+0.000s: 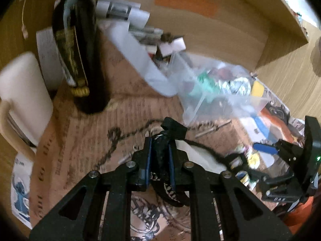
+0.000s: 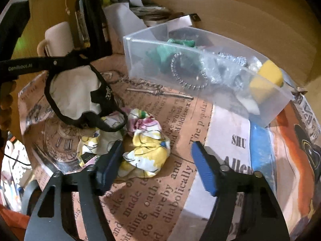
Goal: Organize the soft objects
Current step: 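Grasp the black-strapped white fabric with the left tool while the right tool grasps the floral scrunchie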
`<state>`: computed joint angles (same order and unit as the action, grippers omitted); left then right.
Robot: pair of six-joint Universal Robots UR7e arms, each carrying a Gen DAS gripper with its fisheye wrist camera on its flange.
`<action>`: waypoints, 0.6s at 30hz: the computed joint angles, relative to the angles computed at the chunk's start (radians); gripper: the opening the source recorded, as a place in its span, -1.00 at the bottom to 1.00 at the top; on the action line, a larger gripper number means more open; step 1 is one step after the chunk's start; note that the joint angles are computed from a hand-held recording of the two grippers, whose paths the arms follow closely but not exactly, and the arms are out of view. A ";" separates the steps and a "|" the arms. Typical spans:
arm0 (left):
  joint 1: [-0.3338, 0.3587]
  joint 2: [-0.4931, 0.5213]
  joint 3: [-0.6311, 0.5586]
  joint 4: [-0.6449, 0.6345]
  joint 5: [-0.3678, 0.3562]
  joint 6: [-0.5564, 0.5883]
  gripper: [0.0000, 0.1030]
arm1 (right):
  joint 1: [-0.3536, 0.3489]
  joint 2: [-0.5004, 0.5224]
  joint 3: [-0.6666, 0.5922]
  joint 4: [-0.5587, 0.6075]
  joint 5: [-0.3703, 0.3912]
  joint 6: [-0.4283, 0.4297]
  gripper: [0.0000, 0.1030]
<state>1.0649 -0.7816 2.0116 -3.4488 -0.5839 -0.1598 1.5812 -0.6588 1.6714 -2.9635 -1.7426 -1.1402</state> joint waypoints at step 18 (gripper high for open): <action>0.032 0.026 -0.008 0.065 -0.069 -0.030 0.31 | -0.032 -0.015 -0.017 -0.159 0.004 0.049 -0.77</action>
